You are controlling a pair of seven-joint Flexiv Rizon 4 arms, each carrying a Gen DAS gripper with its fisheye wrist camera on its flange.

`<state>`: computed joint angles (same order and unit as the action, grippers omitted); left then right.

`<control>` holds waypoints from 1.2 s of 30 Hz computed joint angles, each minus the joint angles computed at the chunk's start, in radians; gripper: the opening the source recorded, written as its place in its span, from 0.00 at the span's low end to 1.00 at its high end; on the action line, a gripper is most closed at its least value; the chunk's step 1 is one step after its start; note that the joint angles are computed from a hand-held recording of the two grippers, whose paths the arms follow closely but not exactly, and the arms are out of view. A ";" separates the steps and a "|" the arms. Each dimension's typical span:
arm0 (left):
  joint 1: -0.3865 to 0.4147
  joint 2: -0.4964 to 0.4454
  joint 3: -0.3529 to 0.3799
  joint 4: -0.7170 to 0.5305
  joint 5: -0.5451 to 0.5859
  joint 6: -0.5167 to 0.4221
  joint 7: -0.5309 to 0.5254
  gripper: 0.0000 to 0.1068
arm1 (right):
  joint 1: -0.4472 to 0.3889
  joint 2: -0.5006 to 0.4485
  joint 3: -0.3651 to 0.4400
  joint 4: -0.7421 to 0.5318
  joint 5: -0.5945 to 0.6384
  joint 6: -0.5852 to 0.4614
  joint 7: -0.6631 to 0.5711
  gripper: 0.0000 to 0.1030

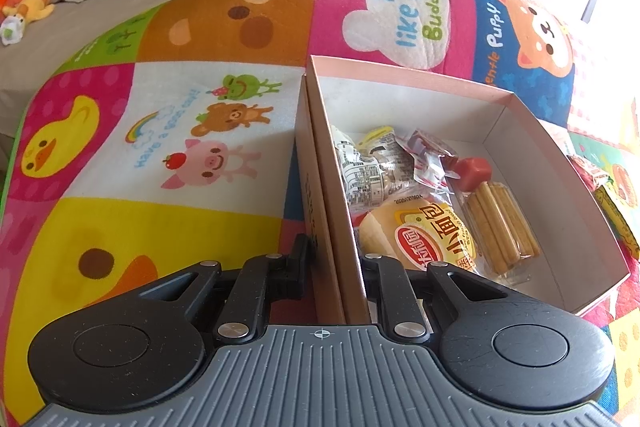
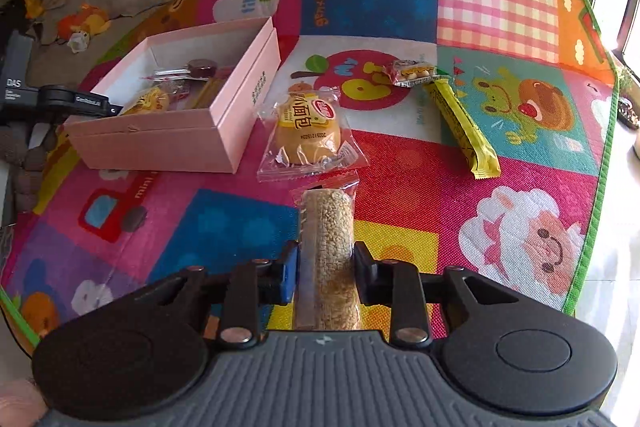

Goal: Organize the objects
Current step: 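Carry the stick bar into the pink box and release it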

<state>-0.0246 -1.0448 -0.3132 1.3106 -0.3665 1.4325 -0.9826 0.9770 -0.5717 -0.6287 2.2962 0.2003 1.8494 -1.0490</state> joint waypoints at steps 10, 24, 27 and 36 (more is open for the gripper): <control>-0.002 0.001 0.004 -0.003 0.003 -0.008 -0.001 0.16 | 0.133 0.060 -0.159 -0.083 0.104 0.147 -0.126 0.27; 0.022 -0.004 -0.031 0.007 -0.006 0.004 0.025 0.17 | -0.281 -0.221 0.168 -0.610 -0.066 -0.153 0.093 0.27; 0.021 -0.005 -0.030 0.005 -0.009 0.007 0.025 0.17 | -0.277 -0.264 0.148 -0.635 -0.101 -0.183 0.150 0.28; 0.024 -0.007 -0.041 0.013 -0.009 0.025 0.024 0.17 | -0.089 -0.284 -0.090 -0.439 -0.114 -0.030 0.209 0.51</control>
